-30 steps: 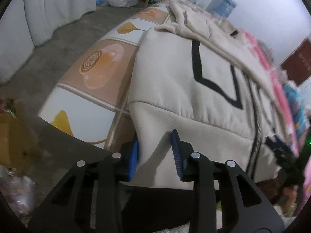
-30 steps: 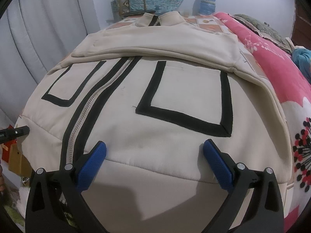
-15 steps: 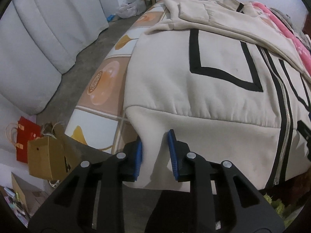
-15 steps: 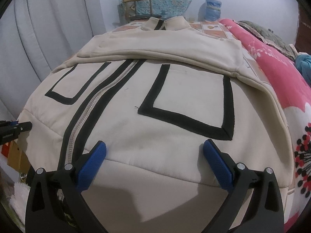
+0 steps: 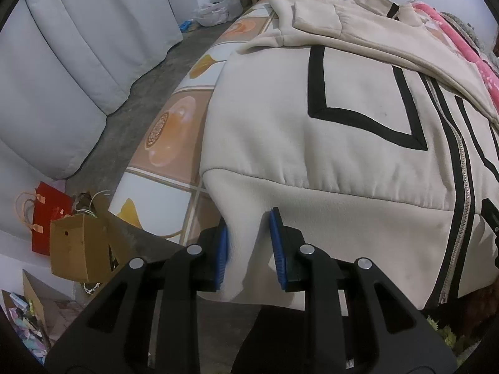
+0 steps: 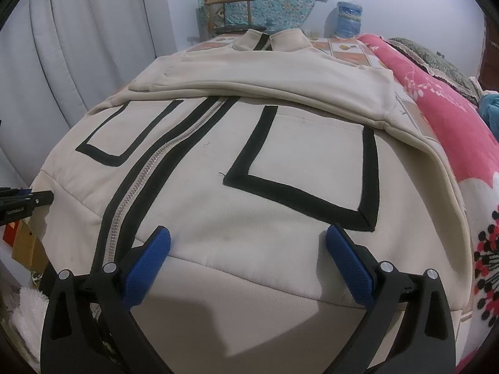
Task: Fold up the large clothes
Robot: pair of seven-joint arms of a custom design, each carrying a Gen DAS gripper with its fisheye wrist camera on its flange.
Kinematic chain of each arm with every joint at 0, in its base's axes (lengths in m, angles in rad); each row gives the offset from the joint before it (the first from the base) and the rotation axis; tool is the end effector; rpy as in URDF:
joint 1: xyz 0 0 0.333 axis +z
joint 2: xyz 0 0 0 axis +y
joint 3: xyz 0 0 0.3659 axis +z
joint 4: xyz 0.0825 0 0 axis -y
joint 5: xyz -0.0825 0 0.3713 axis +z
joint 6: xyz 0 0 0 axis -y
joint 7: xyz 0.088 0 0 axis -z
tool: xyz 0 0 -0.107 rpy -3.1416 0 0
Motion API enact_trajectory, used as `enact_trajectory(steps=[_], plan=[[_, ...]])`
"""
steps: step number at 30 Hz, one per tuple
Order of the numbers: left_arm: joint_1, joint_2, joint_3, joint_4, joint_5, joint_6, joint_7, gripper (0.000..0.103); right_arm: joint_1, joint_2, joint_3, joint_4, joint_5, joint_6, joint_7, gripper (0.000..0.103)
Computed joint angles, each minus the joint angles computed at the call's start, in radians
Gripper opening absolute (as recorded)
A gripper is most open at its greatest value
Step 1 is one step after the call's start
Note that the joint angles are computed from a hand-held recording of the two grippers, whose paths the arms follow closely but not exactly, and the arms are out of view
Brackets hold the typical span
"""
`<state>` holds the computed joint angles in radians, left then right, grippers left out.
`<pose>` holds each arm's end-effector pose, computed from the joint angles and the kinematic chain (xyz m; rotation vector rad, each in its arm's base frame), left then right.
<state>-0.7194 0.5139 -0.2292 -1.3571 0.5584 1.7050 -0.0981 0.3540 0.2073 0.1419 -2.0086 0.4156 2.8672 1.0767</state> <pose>0.4784 -0.5187 0.4751 -2.3927 1.2290 -0.1188 0.5713 0.2764 0.4818 -2.2046 1.1437 -0.3388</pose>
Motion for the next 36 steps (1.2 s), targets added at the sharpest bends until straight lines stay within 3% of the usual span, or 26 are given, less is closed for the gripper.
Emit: enact_trajectory(steps=[36], plan=[[-0.019,0.004,-0.002,0.027,0.005,-0.021,0.036,0.026,0.002,-0.001,0.0,-0.002,0.001,0.003,0.001,0.097]])
